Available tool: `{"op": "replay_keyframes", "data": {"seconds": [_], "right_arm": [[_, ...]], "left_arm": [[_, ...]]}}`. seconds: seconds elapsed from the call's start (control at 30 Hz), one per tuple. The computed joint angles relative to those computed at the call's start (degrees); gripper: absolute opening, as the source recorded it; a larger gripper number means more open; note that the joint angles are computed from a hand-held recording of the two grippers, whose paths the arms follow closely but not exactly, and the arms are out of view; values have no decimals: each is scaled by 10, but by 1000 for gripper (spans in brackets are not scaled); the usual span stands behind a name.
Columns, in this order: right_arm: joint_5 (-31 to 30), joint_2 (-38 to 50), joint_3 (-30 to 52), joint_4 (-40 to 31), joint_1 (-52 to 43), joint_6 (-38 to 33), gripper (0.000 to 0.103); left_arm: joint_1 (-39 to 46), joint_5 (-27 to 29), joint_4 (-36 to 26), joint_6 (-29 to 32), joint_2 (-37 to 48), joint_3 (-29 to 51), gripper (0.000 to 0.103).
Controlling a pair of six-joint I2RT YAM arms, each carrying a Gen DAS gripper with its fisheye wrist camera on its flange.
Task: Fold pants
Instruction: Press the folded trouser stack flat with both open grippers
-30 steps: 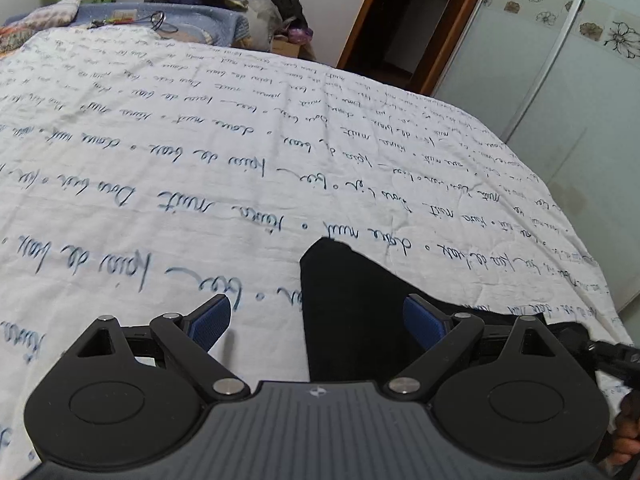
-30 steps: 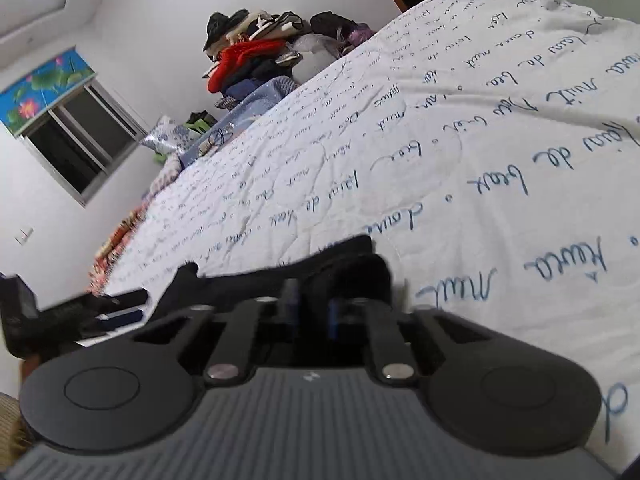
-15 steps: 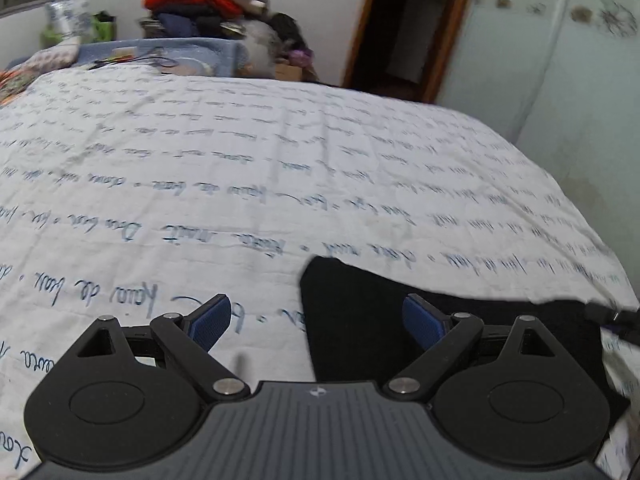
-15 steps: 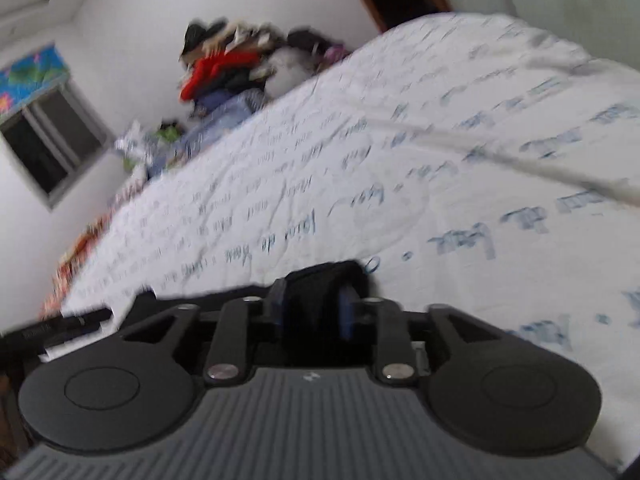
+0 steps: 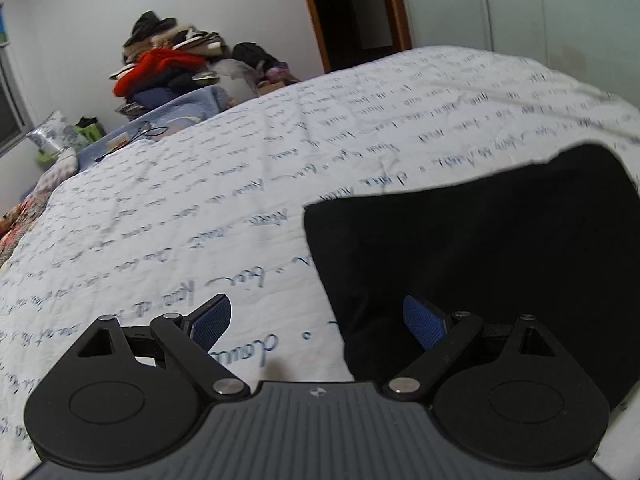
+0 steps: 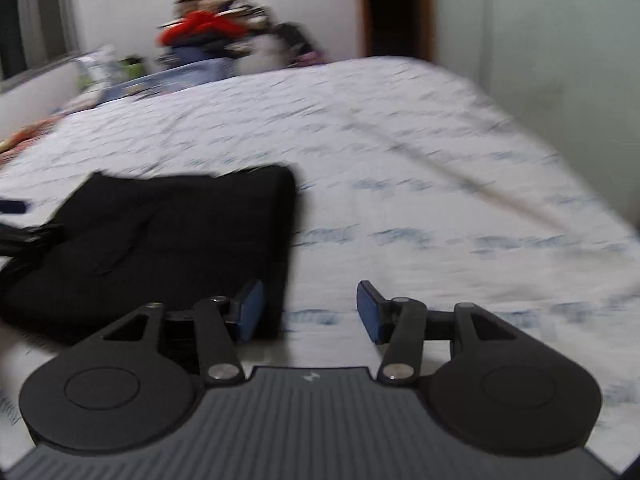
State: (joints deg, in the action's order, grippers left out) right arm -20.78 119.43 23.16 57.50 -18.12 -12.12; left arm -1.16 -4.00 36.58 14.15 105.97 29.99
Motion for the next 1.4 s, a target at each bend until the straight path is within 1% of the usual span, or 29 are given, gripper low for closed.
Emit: {"op": "replay_keyframes", "data": {"seconds": [0.03,0.07,0.1,0.17,0.2,0.27,0.3,0.4,0.43,0.47,0.5,0.53,0.63,0.7,0.77,0.8,0.87,0.9,0.93,1.0,1.07,1.1,1.17,1.2,1.23,1.27,1.33,1.4], "right_arm": [[-17,-12,-22,30,-9,4,48],[-55,-29,-36,35,-21,5,48],[-91,-49,-45,20,-31,6,48],[-151,-67,-41,-32,-39,-1,40],[-165,-64,-33,-54,-38,-6,30],[-149,-45,-26,-57,-26,4,30],[-148,-34,-20,-56,-27,10,31],[-181,-6,-7,-59,-41,32,31],[-179,3,-4,-52,-37,38,29],[-176,7,-3,-49,-36,36,25],[-165,9,-11,-28,-34,39,11],[-156,6,-20,-12,-34,38,7],[-163,-11,-37,5,-49,40,4],[-135,-6,-27,-12,-43,25,2],[-114,18,-11,-24,-30,18,2],[-106,23,-14,-13,-25,21,3],[-102,7,-22,-5,-25,41,3],[-96,-4,-31,8,-25,50,6],[-87,-18,-45,25,-23,53,9],[-65,-42,-66,56,-8,52,10],[-52,-57,-76,69,18,47,10],[-51,-56,-72,63,33,42,10],[-41,-40,-51,30,57,26,15],[-22,-23,-38,18,69,17,18],[-6,-1,-32,27,75,7,21],[-4,12,-31,39,74,1,22],[-8,-12,-35,25,71,9,23],[7,-38,-35,30,84,5,24]], "left_arm": [[5,8,-7,-8,-17,-5,94],[8,19,-14,-18,-34,-11,94],[10,35,-25,-27,-50,-13,94],[9,70,-45,-46,-76,-18,94],[6,85,-52,-57,-83,-20,94],[-5,104,-59,-65,-89,-22,94],[-14,103,-59,-66,-90,-23,94],[-45,81,-49,-65,-83,-25,94],[-54,74,-43,-66,-81,-27,94],[-60,70,-36,-66,-77,-28,94],[-66,65,-29,-65,-72,-28,94],[-72,59,-28,-65,-68,-25,94],[-79,54,-33,-64,-54,-17,94],[-78,55,-31,-62,-44,-14,94],[-81,48,-29,-58,-40,-15,94],[-82,41,-29,-57,-42,-18,94],[-78,45,-23,-58,-50,-24,94],[-74,50,-22,-60,-56,-27,94],[-71,55,-21,-65,-60,-29,94],[-68,64,-29,-75,-63,-25,94],[-73,69,-39,-77,-59,-19,94],[-78,66,-46,-72,-54,-17,94],[-94,45,-60,-53,-34,-9,94],[-103,27,-55,-47,-23,-11,94],[-106,18,-38,-41,-19,-21,94],[-107,15,-24,-36,-22,-29,94],[-104,13,-30,-37,-34,-22,94],[-100,15,-49,-54,-42,1,94]]}}
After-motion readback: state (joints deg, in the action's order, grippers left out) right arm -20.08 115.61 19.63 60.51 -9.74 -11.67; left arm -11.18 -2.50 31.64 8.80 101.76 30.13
